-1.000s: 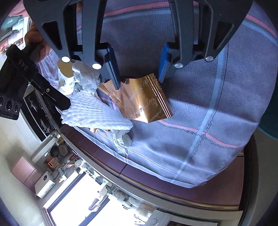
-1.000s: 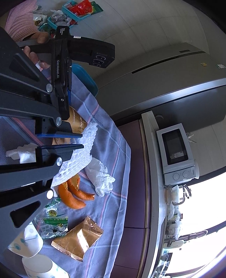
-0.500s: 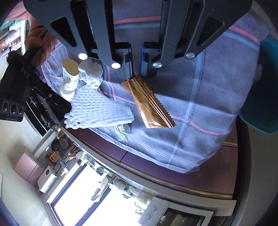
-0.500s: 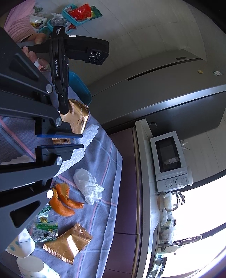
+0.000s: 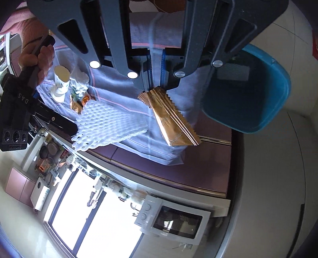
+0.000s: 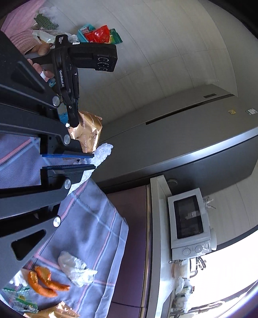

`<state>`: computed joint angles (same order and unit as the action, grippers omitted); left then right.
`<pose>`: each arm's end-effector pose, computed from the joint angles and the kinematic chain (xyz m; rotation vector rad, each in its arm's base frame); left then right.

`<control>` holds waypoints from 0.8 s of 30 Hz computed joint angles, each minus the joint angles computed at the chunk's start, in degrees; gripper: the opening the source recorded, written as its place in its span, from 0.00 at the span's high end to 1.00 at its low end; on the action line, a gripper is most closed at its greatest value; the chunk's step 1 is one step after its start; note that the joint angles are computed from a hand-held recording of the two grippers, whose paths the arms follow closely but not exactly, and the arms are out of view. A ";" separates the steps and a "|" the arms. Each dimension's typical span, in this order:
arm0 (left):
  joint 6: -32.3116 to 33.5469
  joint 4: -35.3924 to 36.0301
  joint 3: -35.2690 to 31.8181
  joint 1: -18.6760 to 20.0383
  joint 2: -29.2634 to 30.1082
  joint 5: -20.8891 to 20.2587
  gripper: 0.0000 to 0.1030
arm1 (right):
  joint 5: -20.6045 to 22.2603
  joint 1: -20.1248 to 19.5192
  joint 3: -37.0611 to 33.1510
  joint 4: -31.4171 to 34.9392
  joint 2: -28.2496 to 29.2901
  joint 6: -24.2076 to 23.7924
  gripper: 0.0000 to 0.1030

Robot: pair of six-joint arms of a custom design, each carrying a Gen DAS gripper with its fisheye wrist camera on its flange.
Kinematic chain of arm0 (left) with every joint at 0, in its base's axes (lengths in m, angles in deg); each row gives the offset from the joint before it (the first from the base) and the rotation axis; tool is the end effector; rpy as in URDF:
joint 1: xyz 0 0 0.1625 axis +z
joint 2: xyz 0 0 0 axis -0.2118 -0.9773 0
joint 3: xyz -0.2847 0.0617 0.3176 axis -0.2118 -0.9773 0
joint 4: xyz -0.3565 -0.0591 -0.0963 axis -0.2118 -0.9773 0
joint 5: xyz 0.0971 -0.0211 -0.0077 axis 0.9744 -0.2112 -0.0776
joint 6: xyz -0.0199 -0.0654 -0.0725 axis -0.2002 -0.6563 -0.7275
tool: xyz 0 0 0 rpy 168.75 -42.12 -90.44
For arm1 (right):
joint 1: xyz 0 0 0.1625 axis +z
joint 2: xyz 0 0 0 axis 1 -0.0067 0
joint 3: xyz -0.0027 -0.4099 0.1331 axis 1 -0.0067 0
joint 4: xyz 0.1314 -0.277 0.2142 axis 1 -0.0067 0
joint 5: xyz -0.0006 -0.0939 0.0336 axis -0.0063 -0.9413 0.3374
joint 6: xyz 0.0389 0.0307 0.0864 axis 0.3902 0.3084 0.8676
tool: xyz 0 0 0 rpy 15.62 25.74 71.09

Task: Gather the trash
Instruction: 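Carry the gold wrapper and foam net to the teal bin and release both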

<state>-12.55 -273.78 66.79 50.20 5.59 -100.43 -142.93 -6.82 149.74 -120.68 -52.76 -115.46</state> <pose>-0.2406 -0.4320 0.0722 0.5885 2.6376 -1.0161 0.0988 -0.4762 0.2677 1.0063 -2.6186 1.1579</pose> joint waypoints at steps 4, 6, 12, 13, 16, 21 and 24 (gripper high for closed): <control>-0.71 -0.13 3.00 1.35 -3.46 4.18 0.93 | 0.29 2.76 -3.35 2.47 3.75 -0.11 0.95; -0.80 0.35 3.80 2.58 -4.79 5.66 0.93 | 0.31 4.02 -5.32 3.94 5.87 0.35 0.95; -1.38 2.68 4.29 7.10 -7.15 7.96 0.93 | -1.76 7.19 -10.35 6.98 11.79 2.20 0.95; -1.51 2.70 4.26 7.69 -6.91 8.36 0.93 | -2.35 7.64 -11.16 7.40 12.80 2.69 0.95; -1.66 3.93 3.60 9.86 -6.78 8.57 0.93 | -3.95 8.71 -13.58 8.66 15.49 3.95 0.95; -1.54 6.44 1.45 12.69 -5.48 8.94 0.92 | -6.94 9.87 -16.88 9.85 19.35 5.68 0.95; -1.85 8.13 0.22 14.03 -4.77 8.69 0.92 | -8.92 10.27 -18.63 10.40 21.57 6.41 0.95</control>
